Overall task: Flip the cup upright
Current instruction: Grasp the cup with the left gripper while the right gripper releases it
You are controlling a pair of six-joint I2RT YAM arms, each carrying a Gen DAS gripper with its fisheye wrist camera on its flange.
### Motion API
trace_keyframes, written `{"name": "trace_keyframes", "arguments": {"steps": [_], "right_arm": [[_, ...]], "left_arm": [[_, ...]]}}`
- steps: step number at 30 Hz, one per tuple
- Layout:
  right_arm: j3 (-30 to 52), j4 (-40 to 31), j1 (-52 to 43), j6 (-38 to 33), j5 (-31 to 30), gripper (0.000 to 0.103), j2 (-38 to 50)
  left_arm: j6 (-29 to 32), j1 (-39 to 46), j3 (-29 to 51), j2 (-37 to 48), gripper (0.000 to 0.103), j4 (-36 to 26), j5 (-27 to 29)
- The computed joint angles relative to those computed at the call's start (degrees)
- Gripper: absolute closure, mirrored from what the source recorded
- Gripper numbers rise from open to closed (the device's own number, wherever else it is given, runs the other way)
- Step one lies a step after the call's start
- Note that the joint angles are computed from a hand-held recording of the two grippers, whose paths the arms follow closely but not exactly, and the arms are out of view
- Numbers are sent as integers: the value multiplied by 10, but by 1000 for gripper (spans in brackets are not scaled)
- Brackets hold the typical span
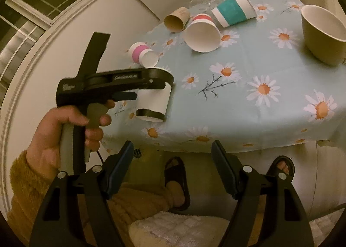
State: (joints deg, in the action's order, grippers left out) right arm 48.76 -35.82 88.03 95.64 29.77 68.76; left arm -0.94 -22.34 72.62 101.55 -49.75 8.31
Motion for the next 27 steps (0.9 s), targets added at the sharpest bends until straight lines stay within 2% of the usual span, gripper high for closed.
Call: {"name": "trace_keyframes", "arguments": {"steps": [4, 9, 13, 15, 17, 27], "right_arm": [[4, -6, 3, -2, 2, 29, 2], [-4, 3, -1, -7, -13, 29, -1], [-5, 6, 0, -9, -11, 29, -4], [-4, 3, 1, -9, -7, 29, -5], [-5, 2, 0, -7, -11, 29, -5], [-10, 6, -4, -8, -18, 29, -5]], "left_arm": [[-9, -12, 14, 14, 18, -6, -23], [-7, -18, 30, 32, 23, -18, -29], [-7, -25, 34, 41, 23, -19, -33], [-10, -23, 37, 48, 34, -21, -24], [-12, -24, 36, 49, 39, -20, -20], [-5, -19, 10, 14, 39, -8, 4]]}}
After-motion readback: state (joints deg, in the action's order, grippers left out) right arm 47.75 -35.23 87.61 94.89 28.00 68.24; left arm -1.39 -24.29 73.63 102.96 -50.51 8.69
